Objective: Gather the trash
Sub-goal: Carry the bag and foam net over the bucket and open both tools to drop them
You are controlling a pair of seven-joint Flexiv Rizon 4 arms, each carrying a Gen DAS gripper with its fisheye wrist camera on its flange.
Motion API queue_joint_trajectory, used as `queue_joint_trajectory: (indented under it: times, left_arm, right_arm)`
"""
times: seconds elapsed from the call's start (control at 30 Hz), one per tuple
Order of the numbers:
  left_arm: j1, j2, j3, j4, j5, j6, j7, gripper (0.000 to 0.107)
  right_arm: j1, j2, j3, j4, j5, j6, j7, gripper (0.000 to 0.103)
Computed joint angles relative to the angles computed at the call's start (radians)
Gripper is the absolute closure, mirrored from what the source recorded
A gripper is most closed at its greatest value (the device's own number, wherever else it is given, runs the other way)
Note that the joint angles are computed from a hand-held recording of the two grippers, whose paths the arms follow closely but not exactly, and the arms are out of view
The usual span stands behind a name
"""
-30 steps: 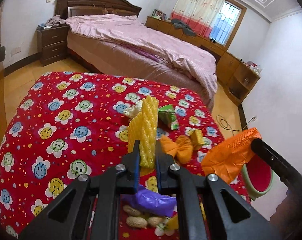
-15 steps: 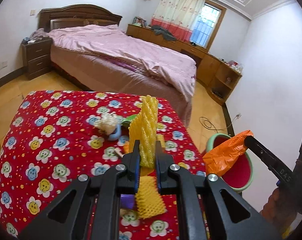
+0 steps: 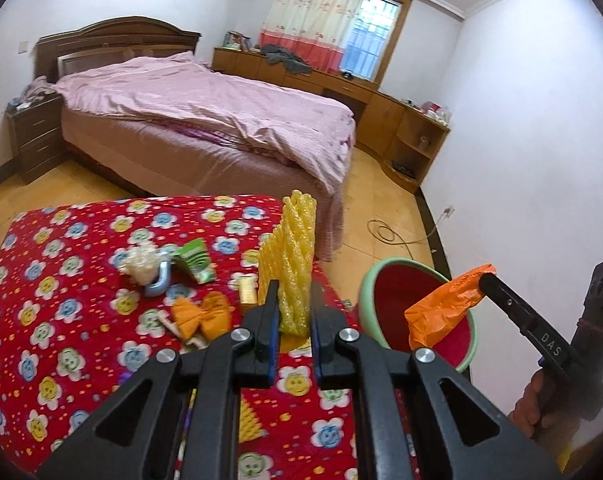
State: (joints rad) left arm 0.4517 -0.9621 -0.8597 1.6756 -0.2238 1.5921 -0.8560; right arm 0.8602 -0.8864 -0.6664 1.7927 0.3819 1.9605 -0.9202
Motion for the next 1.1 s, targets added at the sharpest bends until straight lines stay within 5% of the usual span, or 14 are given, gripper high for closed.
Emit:
queue_joint_trajectory:
  times: [0.3, 1.1]
  left_arm:
    - [-0.102, -0.014, 0.026, -0.065, -0.041, -0.081, 0.062, 0.095]
    - [-0.494, -0.053, 0.345, -0.295, -0.269, -0.344, 0.209, 0.094]
  right_arm:
    - [-0.027, 0.012, 0.002, 0.072, 0.057, 0.037, 0.003, 0.100]
    - [-0.270, 0.008, 0.218, 0.097, 0.054, 0.080, 0.045, 0.096]
